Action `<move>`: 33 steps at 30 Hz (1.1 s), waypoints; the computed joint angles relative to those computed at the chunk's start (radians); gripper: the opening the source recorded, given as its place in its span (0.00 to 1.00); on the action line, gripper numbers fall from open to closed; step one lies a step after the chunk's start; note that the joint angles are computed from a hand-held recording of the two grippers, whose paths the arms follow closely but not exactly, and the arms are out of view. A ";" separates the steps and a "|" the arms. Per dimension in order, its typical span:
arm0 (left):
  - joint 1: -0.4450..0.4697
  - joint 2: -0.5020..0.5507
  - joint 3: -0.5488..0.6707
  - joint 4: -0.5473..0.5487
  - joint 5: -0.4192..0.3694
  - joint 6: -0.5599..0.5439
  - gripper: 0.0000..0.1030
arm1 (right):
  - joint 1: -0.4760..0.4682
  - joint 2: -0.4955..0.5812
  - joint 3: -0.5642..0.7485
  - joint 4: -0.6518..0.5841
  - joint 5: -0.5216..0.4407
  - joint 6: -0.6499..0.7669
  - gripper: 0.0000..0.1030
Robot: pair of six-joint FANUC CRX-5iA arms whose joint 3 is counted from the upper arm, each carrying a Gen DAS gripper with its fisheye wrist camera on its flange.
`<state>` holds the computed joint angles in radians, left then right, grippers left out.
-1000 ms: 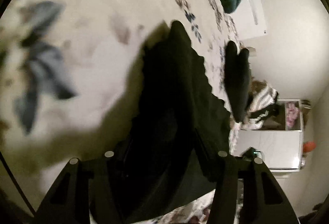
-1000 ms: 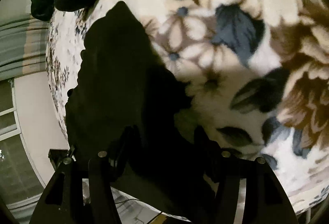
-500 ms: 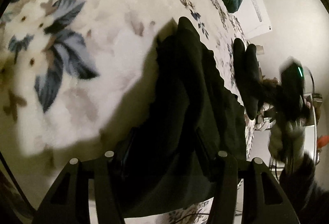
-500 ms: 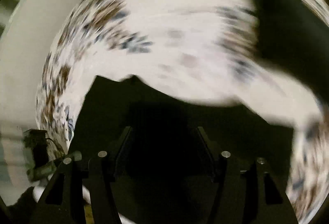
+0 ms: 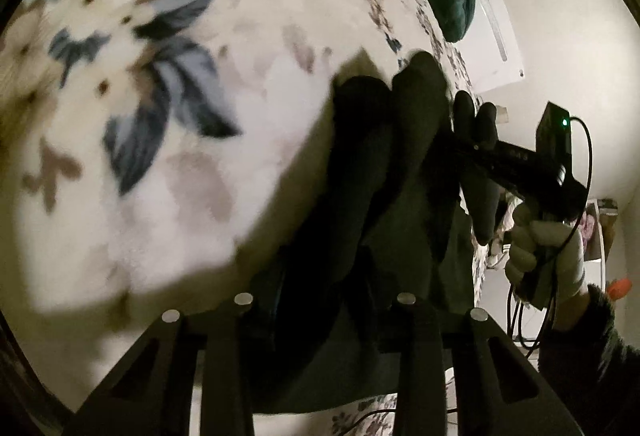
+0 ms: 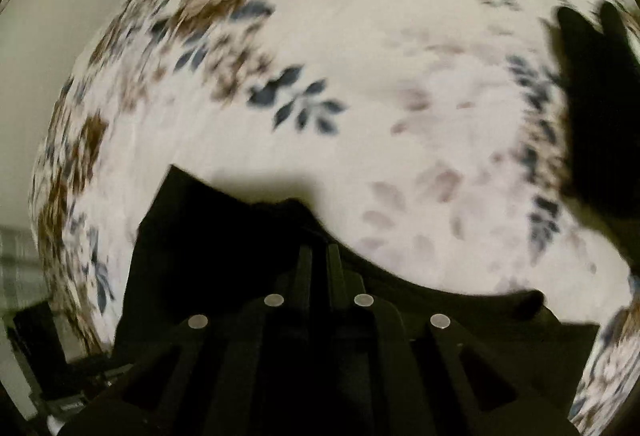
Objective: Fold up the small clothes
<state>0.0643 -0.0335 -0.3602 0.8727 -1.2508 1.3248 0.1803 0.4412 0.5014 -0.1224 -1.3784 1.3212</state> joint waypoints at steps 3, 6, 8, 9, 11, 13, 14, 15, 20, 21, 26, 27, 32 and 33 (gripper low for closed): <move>0.024 -0.002 -0.005 -0.019 -0.018 0.020 0.27 | 0.025 0.002 -0.040 0.078 0.003 -0.067 0.05; 0.037 0.000 -0.005 -0.017 -0.040 0.016 0.28 | -0.015 0.073 0.053 -0.025 -0.097 -0.052 0.06; 0.040 0.001 0.002 -0.025 -0.053 0.022 0.28 | -0.024 0.119 0.131 -0.054 -0.171 -0.049 0.11; 0.040 0.002 0.002 -0.024 -0.056 0.024 0.28 | -0.029 0.115 0.135 -0.067 -0.160 -0.048 0.11; 0.041 0.013 0.023 -0.040 -0.082 0.045 0.30 | -0.049 0.092 0.150 -0.119 -0.138 -0.054 0.24; 0.039 0.021 0.058 -0.063 -0.101 0.071 0.35 | -0.067 0.074 0.165 -0.170 -0.124 -0.053 0.42; 0.034 0.023 0.090 -0.089 -0.109 0.088 0.48 | -0.069 0.066 0.167 -0.174 -0.121 -0.057 0.42; 0.030 0.024 0.114 -0.108 -0.109 0.098 0.65 | -0.073 0.054 0.167 -0.177 -0.127 -0.061 0.42; -0.032 0.093 0.264 -0.118 -0.059 0.114 0.74 | -0.097 -0.118 -0.045 -0.148 -0.035 -0.125 0.69; -0.050 0.119 0.296 -0.126 -0.048 0.114 0.75 | -0.110 -0.179 -0.119 -0.121 -0.018 -0.148 0.70; -0.165 0.360 0.554 -0.235 -0.068 0.125 0.75 | -0.197 -0.376 -0.370 -0.023 0.000 -0.264 0.71; -0.179 0.391 0.588 -0.250 -0.082 0.137 0.75 | -0.239 -0.407 -0.410 -0.015 -0.012 -0.276 0.71; -0.237 0.448 0.576 -0.139 -0.042 0.069 0.31 | -0.404 -0.472 -0.506 -0.016 -0.026 -0.293 0.71; -0.241 0.446 0.562 -0.097 -0.048 0.059 0.22 | -0.450 -0.481 -0.519 -0.047 -0.018 -0.279 0.71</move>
<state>-0.1767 0.4126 0.2016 0.7761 -1.2988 1.3842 -0.2697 -0.0398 -0.0174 -0.1693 -1.3961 1.0422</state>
